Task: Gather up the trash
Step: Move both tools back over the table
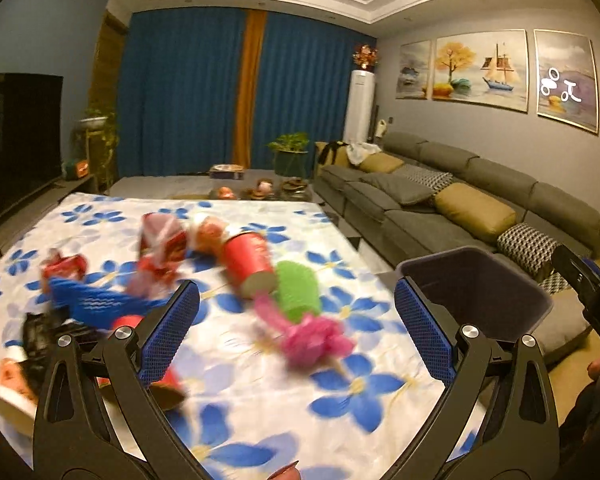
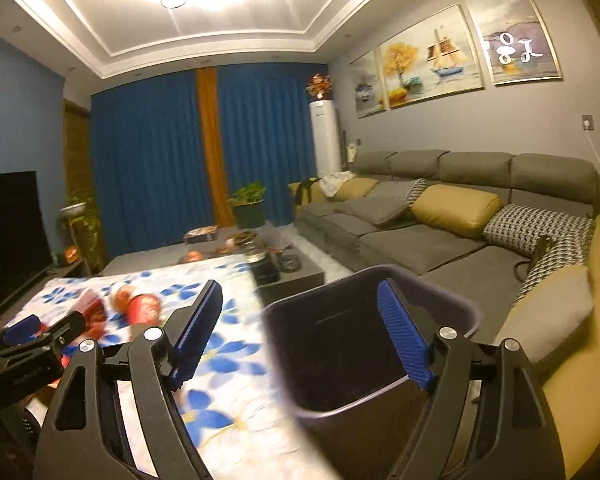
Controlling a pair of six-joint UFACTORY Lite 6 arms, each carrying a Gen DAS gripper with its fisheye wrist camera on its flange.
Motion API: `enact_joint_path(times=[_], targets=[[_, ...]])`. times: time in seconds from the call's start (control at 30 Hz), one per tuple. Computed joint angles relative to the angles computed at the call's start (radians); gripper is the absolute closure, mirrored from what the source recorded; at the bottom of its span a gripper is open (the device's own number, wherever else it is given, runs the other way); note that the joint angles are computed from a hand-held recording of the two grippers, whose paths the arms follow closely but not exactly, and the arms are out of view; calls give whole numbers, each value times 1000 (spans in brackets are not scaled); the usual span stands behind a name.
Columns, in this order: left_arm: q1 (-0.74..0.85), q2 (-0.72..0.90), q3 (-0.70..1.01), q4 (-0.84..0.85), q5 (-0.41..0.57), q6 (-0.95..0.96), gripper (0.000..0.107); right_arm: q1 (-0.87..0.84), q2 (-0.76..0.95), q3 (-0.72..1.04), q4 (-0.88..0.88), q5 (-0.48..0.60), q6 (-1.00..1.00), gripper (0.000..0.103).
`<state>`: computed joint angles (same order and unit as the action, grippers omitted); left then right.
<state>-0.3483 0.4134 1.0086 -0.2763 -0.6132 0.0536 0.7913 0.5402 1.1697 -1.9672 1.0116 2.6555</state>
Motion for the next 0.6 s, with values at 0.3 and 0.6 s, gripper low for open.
enact_joint_path(times=[0.3,0.6], targets=[[175,-272,-360,142,-112,-100,11,122,139,182,28,-50,-44,25],[574,-451,-644,494,-210,-203,11,225,414,562,133,-139,-230,25]])
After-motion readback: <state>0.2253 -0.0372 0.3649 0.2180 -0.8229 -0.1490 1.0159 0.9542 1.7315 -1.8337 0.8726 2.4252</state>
